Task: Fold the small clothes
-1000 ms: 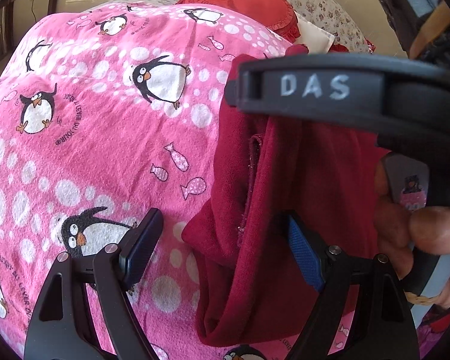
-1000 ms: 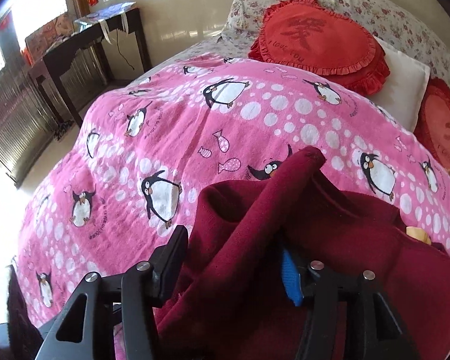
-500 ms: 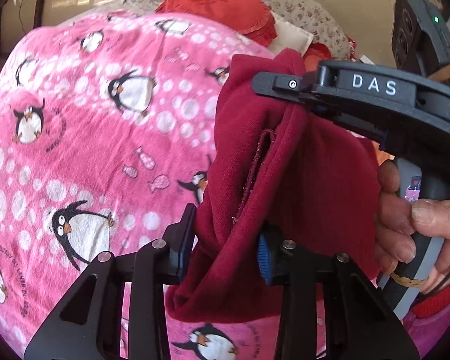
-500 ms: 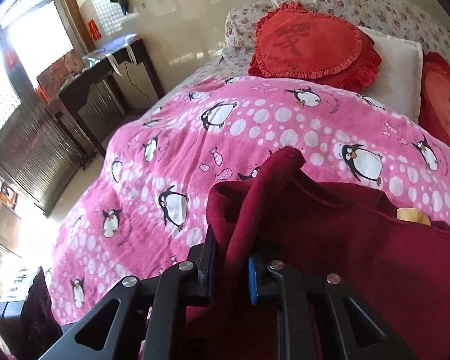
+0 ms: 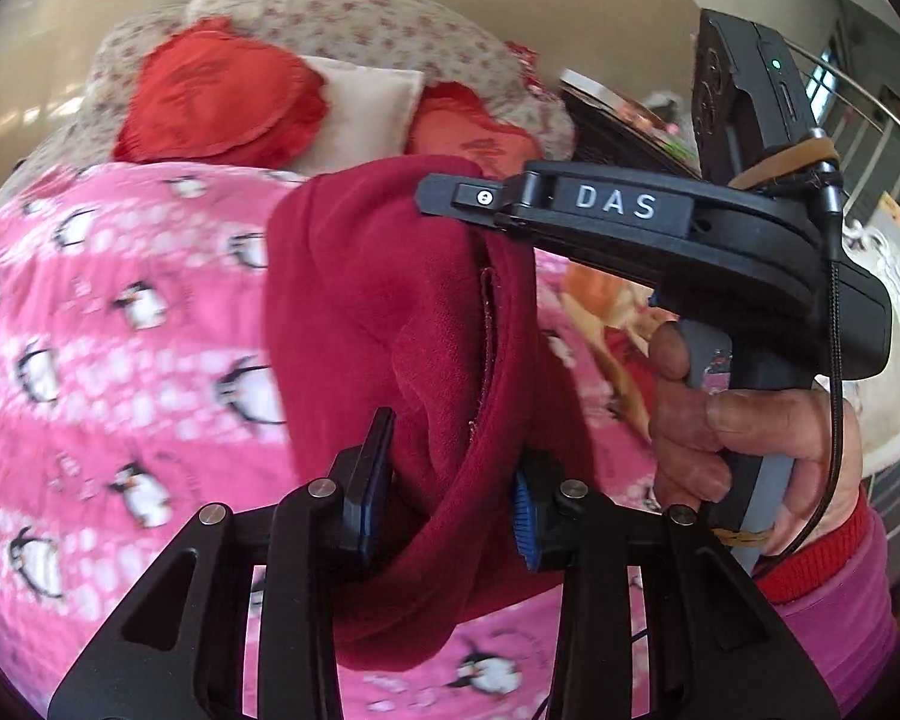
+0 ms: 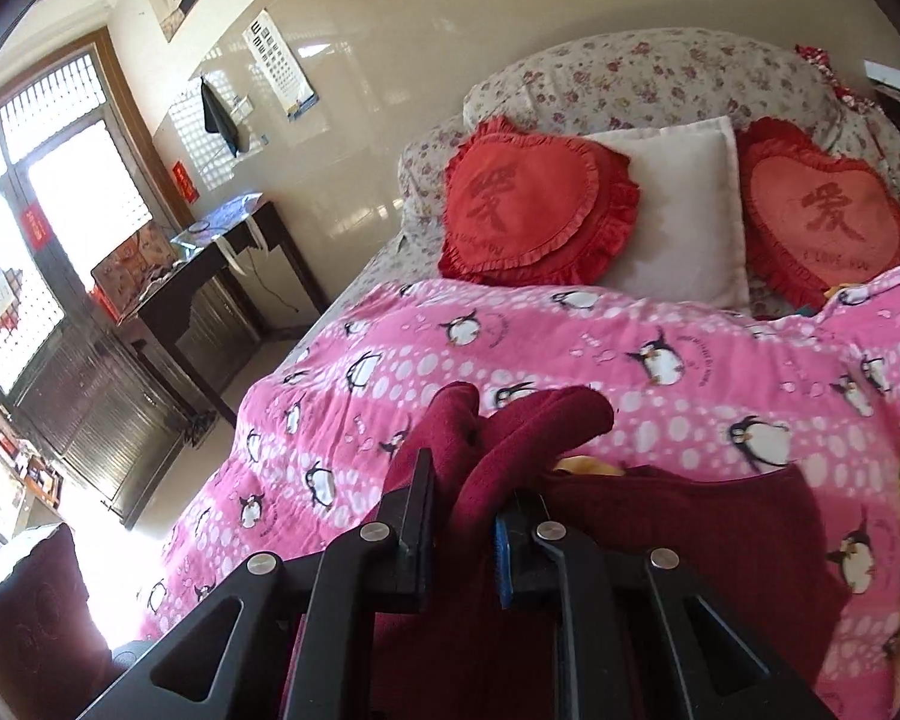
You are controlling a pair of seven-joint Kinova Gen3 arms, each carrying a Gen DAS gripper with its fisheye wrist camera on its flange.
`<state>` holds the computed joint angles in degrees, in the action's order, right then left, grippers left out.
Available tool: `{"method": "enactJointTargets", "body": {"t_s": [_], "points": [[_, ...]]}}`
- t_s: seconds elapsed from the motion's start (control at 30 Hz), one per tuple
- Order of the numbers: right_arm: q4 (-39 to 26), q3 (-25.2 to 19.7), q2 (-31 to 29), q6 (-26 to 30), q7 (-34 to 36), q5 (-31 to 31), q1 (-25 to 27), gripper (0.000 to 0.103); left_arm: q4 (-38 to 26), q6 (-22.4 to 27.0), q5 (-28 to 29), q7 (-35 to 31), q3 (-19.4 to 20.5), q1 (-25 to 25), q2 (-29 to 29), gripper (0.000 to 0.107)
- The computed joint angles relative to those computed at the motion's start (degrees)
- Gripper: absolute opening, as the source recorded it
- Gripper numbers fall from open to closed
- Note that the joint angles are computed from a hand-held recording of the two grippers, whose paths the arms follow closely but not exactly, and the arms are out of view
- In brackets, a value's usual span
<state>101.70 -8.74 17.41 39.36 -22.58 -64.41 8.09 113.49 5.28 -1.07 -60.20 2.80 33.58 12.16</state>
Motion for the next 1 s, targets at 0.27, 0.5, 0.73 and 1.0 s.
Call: {"method": "enactJointTargets", "body": {"t_s": [0.27, 0.5, 0.73, 1.0], "points": [[0.78, 4.02, 2.94, -1.92, -1.5, 2.16, 5.63, 0.014, -17.95, 11.47, -4.82, 3.65, -2.24, 9.1, 13.94, 0.033], [0.04, 1.97, 8.39, -3.76, -8.88, 4.32, 10.64, 0.04, -17.68, 12.74, -0.17, -3.16, 9.31, -0.17, 14.37, 0.062], [5.26, 1.65, 2.47, 3.69, -0.7, -0.63, 18.67, 0.058, -5.94, 8.08, -7.85, -0.05, 4.58, 1.99, 2.73, 0.071], [12.7, 4.27, -1.52, 1.88, 4.98, 2.38, 10.4, 0.063, -4.91, 13.46, -12.32, 11.34, -6.2, 10.4, 5.52, 0.071]]}}
